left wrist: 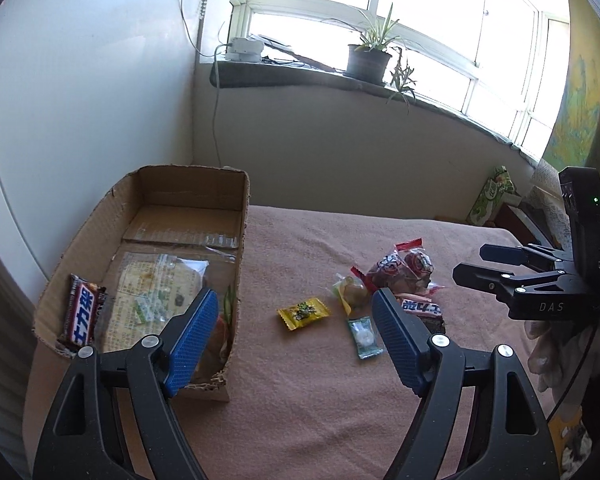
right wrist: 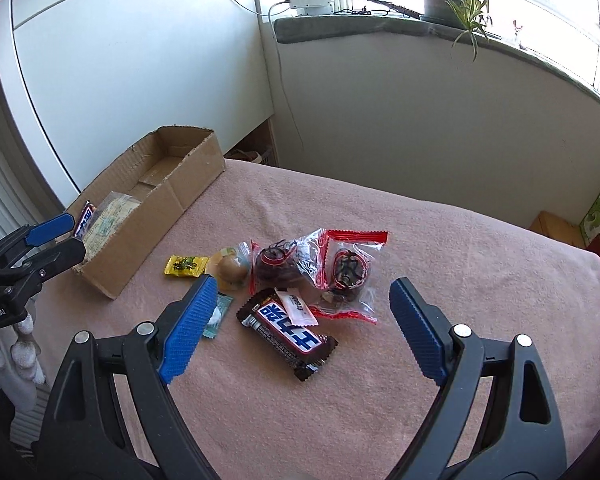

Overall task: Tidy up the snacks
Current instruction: 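Withdraw both tools from the box back toward the remaining snacks, then grasp the green mint packet with the left tool while the right tool grasps the large chocolate bar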

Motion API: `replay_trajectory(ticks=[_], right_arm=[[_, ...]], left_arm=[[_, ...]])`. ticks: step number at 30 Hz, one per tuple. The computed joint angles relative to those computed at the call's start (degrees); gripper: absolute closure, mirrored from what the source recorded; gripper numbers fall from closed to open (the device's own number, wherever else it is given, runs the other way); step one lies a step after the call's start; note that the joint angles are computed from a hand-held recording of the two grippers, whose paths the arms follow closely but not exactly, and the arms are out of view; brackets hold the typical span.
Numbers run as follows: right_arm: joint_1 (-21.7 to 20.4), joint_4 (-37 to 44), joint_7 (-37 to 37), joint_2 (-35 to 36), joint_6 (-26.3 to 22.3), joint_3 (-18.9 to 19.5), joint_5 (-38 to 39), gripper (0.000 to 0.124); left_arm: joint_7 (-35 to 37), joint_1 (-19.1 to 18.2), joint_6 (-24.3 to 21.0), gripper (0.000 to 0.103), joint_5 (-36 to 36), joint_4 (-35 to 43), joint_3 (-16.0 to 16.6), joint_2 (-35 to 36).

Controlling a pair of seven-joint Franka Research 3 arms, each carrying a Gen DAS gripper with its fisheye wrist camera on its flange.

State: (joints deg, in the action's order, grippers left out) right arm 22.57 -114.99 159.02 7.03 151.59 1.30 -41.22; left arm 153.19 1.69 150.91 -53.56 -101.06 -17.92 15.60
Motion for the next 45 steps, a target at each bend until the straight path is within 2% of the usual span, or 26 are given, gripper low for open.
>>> replay_trajectory(ticks=[10, 16, 18, 23, 28, 37, 45], right_arm=[[-0.7, -2.7, -11.6, 0.8, 3.1, 0.7, 6.8, 0.034], [-0.4, -2.8, -19.7, 2.6, 5.4, 0.4, 12.5, 0.034], [-0.5, -2.8, -23.1, 3.2, 6.4, 0.4, 15.4, 0.035], [-0.7, -2.3, -29.7, 4.9, 7.8, 0.2, 22.8, 0.055], [0.0, -2.1, -32.9, 5.8, 8.2, -0.8, 26.1, 0.061], [0.4, 0.0, -37.9, 7.7, 7.2, -1.5, 29.8, 0.065], [1.7, 2.9, -40.0, 10.0, 6.2, -2.6, 30.4, 0.066]], left_arm=[[-3.3, -1.7, -2.5, 0.024, 4.8, -1.2, -0.6, 1.0], [-6.2, -2.4, -4.9, 0.04, 8.7, -0.6, -0.6, 2.5], [-7.1, -2.5, -5.8, 0.049, 9.8, -0.2, -0.8, 3.0], [-9.1, -2.7, -7.8, 0.062, 12.5, 1.3, -1.2, 4.6], [-10.4, -2.8, -8.5, 0.068, 14.8, 2.4, -1.7, 5.7], [-14.1, -3.8, -6.7, 0.069, 20.5, 3.8, -2.3, 8.0], [-13.5, -3.4, -4.7, 0.07, 22.1, 2.7, -3.7, 7.7]])
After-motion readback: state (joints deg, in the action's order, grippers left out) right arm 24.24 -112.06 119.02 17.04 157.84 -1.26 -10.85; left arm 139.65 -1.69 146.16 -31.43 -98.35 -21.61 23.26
